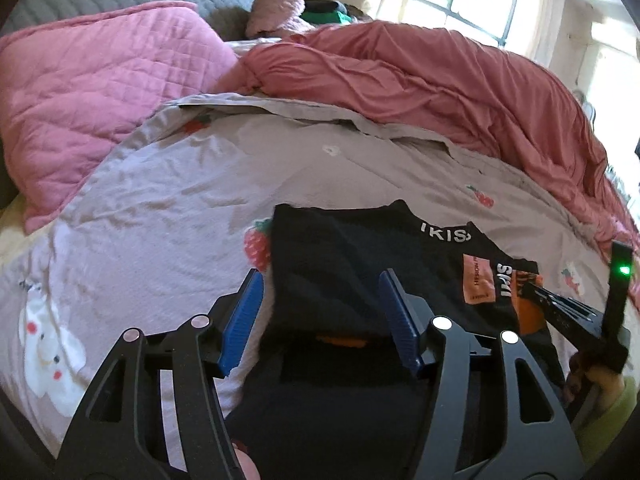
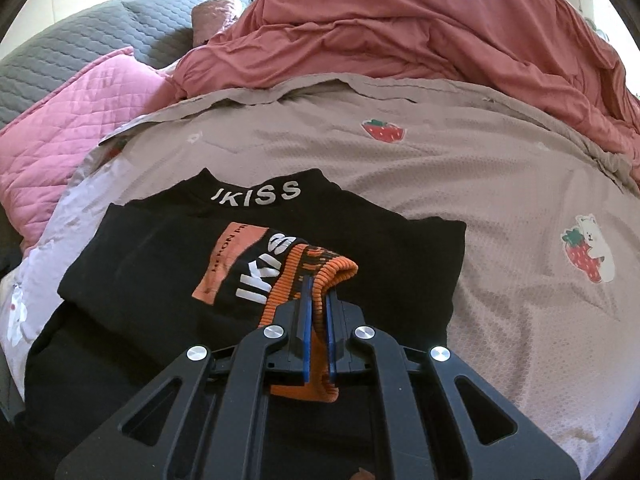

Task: Fold small clothes
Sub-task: 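Lay the cuff flat on the sweatshirt back and open the right gripper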

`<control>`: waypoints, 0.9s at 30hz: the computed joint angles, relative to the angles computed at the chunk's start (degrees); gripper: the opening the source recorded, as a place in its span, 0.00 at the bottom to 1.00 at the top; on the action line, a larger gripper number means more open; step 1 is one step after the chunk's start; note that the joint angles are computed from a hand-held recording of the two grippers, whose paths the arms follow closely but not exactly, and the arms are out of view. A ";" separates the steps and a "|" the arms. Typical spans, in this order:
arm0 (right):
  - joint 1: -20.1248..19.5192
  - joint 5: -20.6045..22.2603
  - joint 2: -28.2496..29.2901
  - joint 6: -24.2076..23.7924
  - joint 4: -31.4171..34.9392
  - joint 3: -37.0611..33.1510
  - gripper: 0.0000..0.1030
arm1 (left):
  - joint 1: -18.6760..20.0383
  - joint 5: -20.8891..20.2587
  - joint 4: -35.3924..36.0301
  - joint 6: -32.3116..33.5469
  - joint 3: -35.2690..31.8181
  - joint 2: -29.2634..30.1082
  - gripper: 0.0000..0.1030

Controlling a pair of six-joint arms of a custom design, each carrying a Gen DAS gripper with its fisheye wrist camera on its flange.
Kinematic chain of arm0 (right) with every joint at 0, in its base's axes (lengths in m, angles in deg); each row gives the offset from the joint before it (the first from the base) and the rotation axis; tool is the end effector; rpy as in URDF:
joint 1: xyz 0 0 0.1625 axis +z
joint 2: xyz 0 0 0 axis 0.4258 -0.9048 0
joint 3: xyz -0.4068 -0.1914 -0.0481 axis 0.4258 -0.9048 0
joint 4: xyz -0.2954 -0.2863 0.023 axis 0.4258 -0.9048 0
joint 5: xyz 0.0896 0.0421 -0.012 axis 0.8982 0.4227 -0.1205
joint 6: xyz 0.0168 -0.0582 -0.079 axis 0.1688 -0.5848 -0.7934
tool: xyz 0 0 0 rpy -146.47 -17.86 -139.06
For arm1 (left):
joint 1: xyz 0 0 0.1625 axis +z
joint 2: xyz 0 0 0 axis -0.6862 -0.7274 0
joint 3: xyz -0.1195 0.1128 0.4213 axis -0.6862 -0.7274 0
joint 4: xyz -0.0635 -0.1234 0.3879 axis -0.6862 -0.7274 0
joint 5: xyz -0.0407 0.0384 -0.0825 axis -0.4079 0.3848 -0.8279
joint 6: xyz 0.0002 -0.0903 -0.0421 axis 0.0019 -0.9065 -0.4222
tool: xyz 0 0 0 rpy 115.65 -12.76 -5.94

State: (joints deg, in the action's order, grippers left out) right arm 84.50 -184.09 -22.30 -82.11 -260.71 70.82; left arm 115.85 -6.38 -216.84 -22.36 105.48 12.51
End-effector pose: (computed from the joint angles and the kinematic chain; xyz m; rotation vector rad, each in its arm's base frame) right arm 0.3451 -0.7623 0.0169 0.3181 -2.3354 0.8942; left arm -0.0413 -0.7639 0.3982 0.4015 2.3740 -0.9513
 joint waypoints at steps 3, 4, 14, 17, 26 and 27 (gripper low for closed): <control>0.03 -0.17 0.05 -0.40 -0.14 -0.01 0.05 | 0.38 0.94 4.09 -1.24 -3.70 3.21 0.51; 0.02 -0.29 0.07 -0.52 -0.03 -0.10 0.05 | 0.68 1.14 5.78 -1.77 -5.08 4.33 0.51; -0.05 -3.36 1.07 -0.97 0.91 -1.68 0.06 | 3.83 -0.76 6.63 2.08 -7.39 8.16 0.51; -0.27 -6.51 2.43 0.25 3.70 -3.74 0.09 | 4.08 -1.62 6.64 2.28 -7.10 7.90 0.51; -0.50 -8.48 2.38 3.23 3.41 -3.14 0.24 | 4.49 -3.87 6.31 1.83 -6.86 7.45 0.51; -0.49 -8.01 1.86 3.56 2.75 -2.35 0.24 | 4.57 -4.48 6.21 1.50 -6.62 7.08 0.51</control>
State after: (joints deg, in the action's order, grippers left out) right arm 84.01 -192.10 -20.44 -78.55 -257.97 68.47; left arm 120.42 -10.87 -210.63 -20.86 98.86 19.59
